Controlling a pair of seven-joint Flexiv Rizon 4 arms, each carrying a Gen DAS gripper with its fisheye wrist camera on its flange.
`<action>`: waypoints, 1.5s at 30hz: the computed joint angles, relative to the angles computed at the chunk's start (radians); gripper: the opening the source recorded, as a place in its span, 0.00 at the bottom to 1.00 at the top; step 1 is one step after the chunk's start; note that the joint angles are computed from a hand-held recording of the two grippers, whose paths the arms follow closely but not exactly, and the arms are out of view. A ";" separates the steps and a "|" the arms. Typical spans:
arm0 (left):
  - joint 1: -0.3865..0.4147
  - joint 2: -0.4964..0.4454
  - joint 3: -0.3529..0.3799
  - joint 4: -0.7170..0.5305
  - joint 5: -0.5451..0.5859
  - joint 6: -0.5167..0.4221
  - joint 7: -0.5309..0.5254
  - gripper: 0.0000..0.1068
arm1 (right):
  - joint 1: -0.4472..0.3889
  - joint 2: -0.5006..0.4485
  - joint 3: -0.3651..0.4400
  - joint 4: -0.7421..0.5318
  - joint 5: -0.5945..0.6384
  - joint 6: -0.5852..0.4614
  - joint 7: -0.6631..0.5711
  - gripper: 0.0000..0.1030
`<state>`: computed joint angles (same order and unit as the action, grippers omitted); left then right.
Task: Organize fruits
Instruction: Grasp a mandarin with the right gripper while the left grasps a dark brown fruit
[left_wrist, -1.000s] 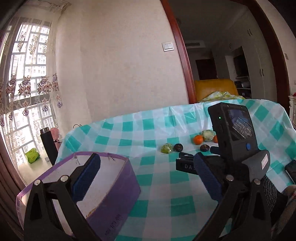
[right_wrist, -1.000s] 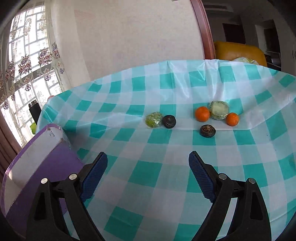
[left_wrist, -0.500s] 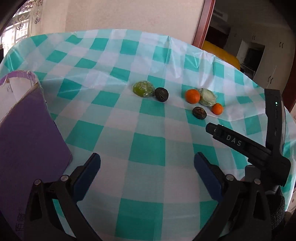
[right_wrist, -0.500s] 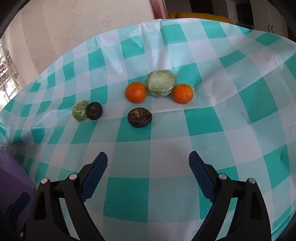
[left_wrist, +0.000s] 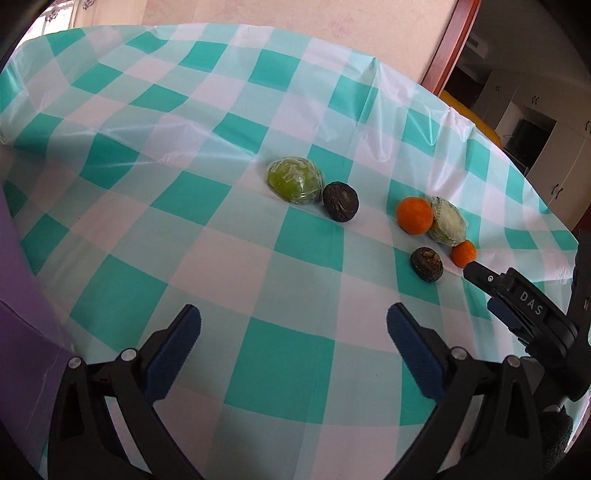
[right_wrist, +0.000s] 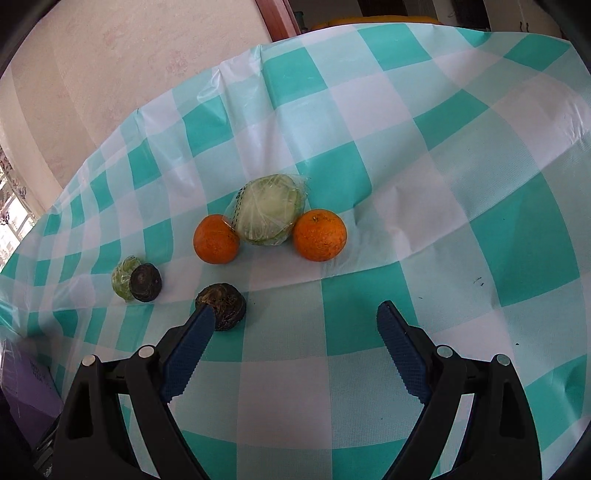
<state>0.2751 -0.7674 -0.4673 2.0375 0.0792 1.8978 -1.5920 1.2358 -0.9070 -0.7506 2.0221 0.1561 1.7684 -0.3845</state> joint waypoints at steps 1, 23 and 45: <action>0.005 -0.008 -0.008 -0.011 0.002 -0.003 0.003 0.95 | -0.009 -0.002 0.001 -0.002 -0.004 0.007 -0.007 0.84; -0.027 -0.110 -0.137 -0.181 -0.014 -0.159 0.321 0.95 | -0.178 0.034 0.056 -0.158 -0.345 -0.332 0.052 0.44; -0.469 -0.113 0.270 -0.448 -0.261 -0.399 0.482 0.77 | -0.132 -0.002 0.050 -0.040 -0.047 0.015 0.071 0.36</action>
<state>-0.1939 -0.8804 -0.1974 1.5890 -0.1817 1.4985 -1.1098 1.1035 -0.9093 -0.7005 1.9824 0.1087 1.7835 -0.3138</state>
